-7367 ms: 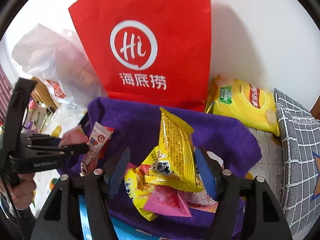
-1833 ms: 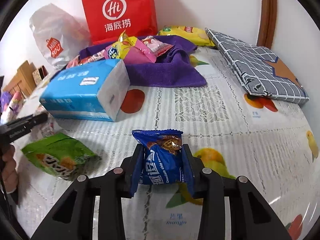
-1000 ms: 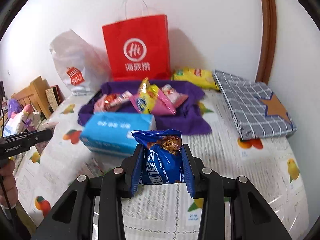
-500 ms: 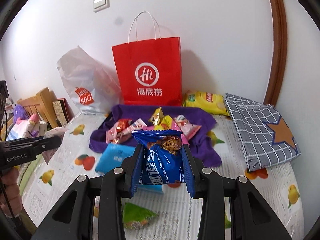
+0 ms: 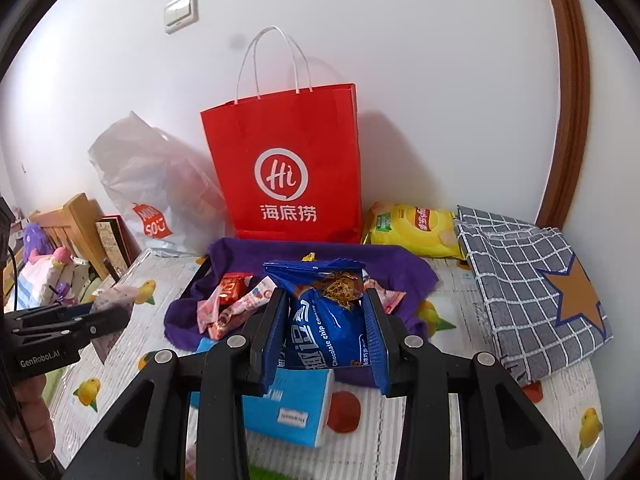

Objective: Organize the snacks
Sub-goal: 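Carry the cake packet and blue bag over the purple towel with both grippers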

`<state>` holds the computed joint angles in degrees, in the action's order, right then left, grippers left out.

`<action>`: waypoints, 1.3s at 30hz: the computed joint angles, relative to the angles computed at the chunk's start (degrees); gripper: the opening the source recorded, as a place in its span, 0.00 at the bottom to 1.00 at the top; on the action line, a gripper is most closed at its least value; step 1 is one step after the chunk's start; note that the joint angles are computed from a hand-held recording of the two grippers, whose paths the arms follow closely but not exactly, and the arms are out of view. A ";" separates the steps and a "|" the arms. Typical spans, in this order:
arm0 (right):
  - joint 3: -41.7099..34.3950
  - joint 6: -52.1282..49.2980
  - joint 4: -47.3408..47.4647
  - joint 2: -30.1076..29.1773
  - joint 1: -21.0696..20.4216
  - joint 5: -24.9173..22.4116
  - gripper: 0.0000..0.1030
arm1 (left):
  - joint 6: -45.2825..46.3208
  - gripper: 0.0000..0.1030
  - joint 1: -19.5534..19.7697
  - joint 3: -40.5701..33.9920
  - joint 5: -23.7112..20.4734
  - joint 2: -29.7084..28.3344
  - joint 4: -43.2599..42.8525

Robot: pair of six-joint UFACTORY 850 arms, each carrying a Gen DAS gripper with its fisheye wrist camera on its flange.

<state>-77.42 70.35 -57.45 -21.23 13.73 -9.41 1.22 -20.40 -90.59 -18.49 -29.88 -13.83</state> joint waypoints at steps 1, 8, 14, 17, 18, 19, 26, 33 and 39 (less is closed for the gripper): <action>-1.02 -2.92 2.99 -0.74 -0.20 -0.02 0.37 | -0.85 0.31 0.16 -1.65 -1.10 -1.11 0.63; -8.77 -20.78 20.58 -6.03 -1.24 -0.99 0.37 | -3.69 0.31 0.73 -9.45 -4.33 -5.73 3.64; -16.34 -33.05 32.02 -11.32 -1.65 -2.93 0.37 | -6.42 0.31 1.17 -17.70 -7.65 -10.71 7.15; -19.66 -37.37 36.01 -13.83 -1.94 -3.88 0.37 | -5.82 0.31 1.54 -22.28 -9.60 -13.60 6.50; -20.67 -38.08 36.67 -14.55 -1.99 -4.30 0.37 | -5.81 0.31 1.62 -24.00 -10.27 -14.70 6.57; -21.84 -39.11 37.60 -15.42 -2.11 -4.73 0.37 | -5.91 0.31 1.66 -25.34 -10.73 -15.56 6.74; -26.87 -43.57 42.81 -20.25 -3.15 -6.72 0.37 | -6.29 0.31 2.12 -37.02 -15.01 -23.62 6.77; -31.49 -48.58 48.21 -24.84 -4.34 -11.23 0.37 | -8.42 0.31 3.11 -49.42 -24.14 -32.55 7.19; -31.03 -51.68 50.93 -24.95 -5.61 -11.01 0.37 | -9.58 0.31 3.68 -49.99 -24.04 -33.09 8.38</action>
